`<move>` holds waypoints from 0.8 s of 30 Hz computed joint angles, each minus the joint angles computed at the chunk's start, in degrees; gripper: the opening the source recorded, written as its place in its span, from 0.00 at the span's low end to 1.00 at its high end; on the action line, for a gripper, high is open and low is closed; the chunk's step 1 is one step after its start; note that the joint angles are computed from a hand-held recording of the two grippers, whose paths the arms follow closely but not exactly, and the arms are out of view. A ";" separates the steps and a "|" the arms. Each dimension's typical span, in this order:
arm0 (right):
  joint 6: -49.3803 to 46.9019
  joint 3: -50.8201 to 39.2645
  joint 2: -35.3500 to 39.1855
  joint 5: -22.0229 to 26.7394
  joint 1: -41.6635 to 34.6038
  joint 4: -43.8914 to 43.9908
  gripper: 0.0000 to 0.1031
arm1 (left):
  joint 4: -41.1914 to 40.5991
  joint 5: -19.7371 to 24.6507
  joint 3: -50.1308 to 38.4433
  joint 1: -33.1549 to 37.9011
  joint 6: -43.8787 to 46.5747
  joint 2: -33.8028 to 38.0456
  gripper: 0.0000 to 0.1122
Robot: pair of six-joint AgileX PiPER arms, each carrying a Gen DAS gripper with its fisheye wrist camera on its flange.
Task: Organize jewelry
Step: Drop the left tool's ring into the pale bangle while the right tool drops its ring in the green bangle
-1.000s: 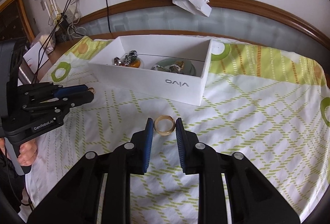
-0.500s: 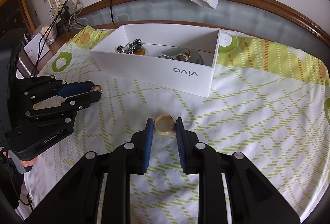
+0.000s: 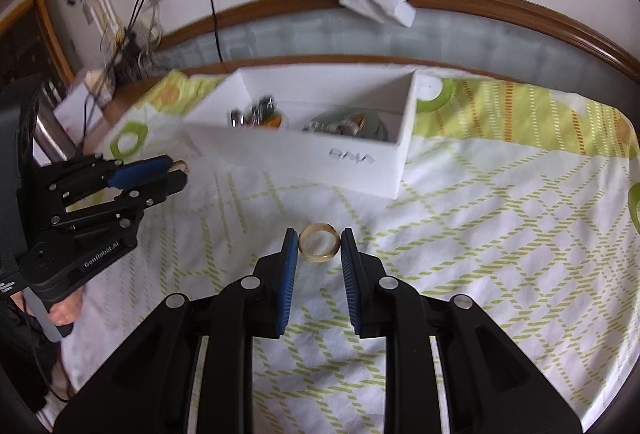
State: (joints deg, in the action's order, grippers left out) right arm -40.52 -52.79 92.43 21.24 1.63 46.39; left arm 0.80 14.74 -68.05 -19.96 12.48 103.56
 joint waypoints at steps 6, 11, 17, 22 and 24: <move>6.56 -7.47 -4.72 3.37 -3.01 -3.18 0.21 | -4.20 8.26 -12.56 1.96 0.52 -1.02 0.18; 10.31 -17.00 -3.19 4.30 -3.10 -2.63 0.21 | -6.70 13.01 -25.23 2.52 -3.07 2.65 0.18; 5.47 -21.16 4.18 4.98 -2.37 5.24 0.21 | -14.22 13.20 -29.05 3.21 0.07 8.56 0.18; 14.49 -25.61 11.80 10.14 -3.70 -2.46 0.21 | -18.38 19.34 -33.96 3.69 3.99 15.63 0.18; 14.76 -25.84 12.36 10.66 -3.56 -2.64 0.21 | -16.70 18.98 -33.04 2.88 3.56 15.48 0.18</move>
